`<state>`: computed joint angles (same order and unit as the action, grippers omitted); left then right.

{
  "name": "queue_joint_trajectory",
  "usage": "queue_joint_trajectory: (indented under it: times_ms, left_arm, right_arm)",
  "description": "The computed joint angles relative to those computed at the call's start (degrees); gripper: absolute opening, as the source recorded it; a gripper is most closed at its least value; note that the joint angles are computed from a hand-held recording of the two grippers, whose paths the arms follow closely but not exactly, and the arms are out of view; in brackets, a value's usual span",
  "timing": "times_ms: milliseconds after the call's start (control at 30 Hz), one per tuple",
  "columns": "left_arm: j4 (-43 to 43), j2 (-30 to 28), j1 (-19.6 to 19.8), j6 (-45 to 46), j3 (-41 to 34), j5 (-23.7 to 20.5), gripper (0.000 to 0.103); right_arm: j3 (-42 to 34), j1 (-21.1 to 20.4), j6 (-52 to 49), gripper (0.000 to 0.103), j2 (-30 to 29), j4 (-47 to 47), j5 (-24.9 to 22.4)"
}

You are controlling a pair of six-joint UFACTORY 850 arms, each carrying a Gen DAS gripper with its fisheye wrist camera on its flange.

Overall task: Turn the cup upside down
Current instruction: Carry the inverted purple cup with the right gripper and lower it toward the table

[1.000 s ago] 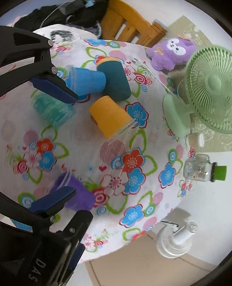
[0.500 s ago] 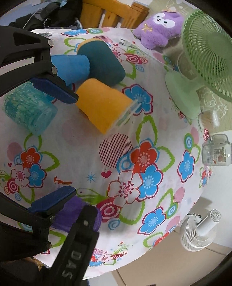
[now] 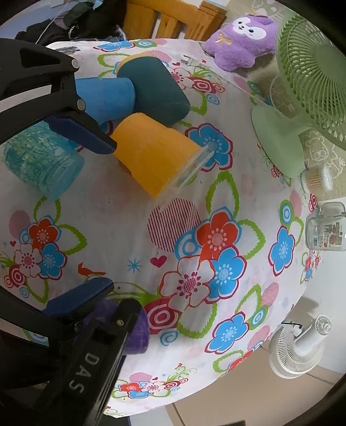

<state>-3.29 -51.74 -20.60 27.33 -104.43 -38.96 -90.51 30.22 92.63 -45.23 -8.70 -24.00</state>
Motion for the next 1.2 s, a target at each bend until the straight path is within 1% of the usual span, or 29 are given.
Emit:
queue_joint_trajectory:
  times_ms: [233,433,633,767,1033,1200]
  left_arm:
    - [-2.93,3.27,0.51,-1.89,2.55,0.47,0.095]
    - [-4.74,7.12,1.06,-4.90,6.28,1.93,0.095]
    - [-7.09,11.72,1.66,-7.03,11.47,4.08,0.095]
    - [-7.37,14.82,1.61,-9.03,15.08,6.42,0.095]
    - [-7.85,19.86,0.94,-11.89,21.11,10.55,0.095]
    - [-8.16,21.54,0.85,-12.59,24.06,12.57,0.095]
  right_arm:
    - [0.28,1.27,3.80,0.057,2.93,-11.88,-3.46]
    - [0.33,2.71,3.22,0.057,5.15,-19.70,-6.39]
    - [1.93,4.19,2.01,0.057,7.74,-25.47,-6.83]
    - [3.52,5.34,2.50,0.057,9.70,-30.78,-7.19]
    - [7.49,7.01,6.44,0.057,13.11,-42.43,-7.27]
    - [9.51,8.10,10.07,0.057,13.87,-49.42,-8.36]
